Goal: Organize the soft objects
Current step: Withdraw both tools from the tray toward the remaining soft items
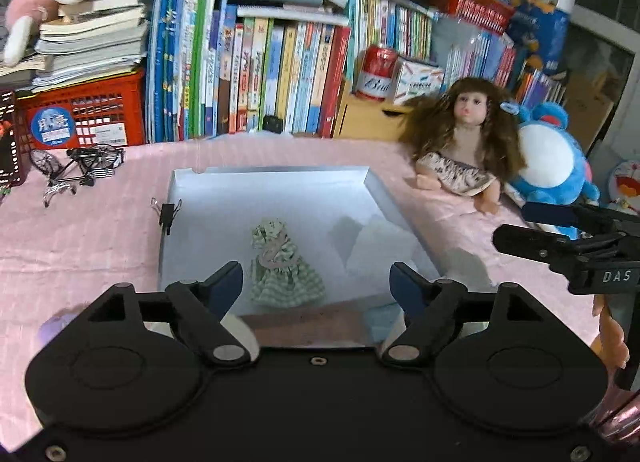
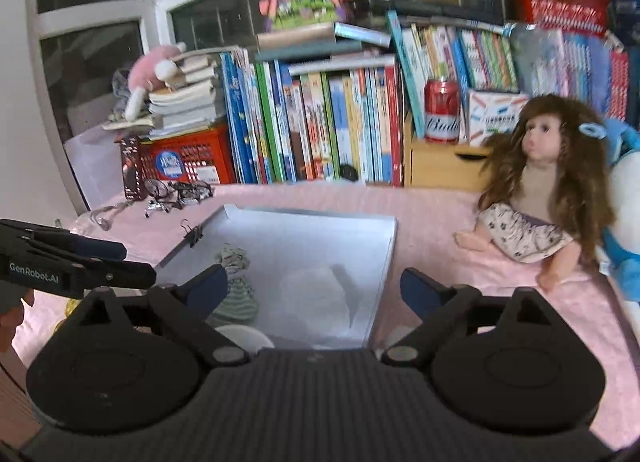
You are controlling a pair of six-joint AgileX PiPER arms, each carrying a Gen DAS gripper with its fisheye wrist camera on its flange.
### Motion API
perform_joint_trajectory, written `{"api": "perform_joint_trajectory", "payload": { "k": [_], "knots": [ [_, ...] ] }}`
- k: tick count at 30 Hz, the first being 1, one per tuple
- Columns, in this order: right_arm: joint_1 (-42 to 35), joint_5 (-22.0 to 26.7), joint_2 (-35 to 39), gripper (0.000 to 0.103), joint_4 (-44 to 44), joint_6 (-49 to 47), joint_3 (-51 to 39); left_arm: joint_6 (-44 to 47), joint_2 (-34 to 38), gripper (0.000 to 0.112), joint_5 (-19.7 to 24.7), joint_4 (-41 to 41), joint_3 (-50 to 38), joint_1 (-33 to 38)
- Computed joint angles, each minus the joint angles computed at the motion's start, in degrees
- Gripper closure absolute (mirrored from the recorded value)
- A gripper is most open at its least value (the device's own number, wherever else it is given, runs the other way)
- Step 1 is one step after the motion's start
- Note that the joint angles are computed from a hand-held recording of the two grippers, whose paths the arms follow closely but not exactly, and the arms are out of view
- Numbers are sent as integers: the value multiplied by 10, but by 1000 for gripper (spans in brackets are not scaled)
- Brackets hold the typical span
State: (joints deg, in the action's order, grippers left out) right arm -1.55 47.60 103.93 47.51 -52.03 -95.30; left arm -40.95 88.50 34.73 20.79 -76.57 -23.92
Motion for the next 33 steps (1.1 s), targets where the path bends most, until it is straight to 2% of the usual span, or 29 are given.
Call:
{"api": "perform_joint_trajectory", "payload": {
  "k": [5,8,11,14,20,28,33],
  "knots": [
    [-27,-42,-81,1,99,-127,134,-133,-83,31,-57,89,131,-28],
    [-38,-70,-124,0,160,-216,209,-262,-120,30,-56,207,197,-63],
    [-48,-83,-152,0,216,-284,264,-386,-148,28,-34,324,250,-105],
    [-59,-92,-174,0,274,-347,313,-460,-174,26,-14,391,293,-135],
    [-80,-97,-200,0,363,-440,383,-551,-208,24,26,449,354,-167],
    [-93,-122,-212,0,432,-512,446,-692,-218,18,159,542,439,-259],
    [-89,-146,-210,0,451,-535,469,-733,-214,18,180,535,467,-268]
  ]
}}
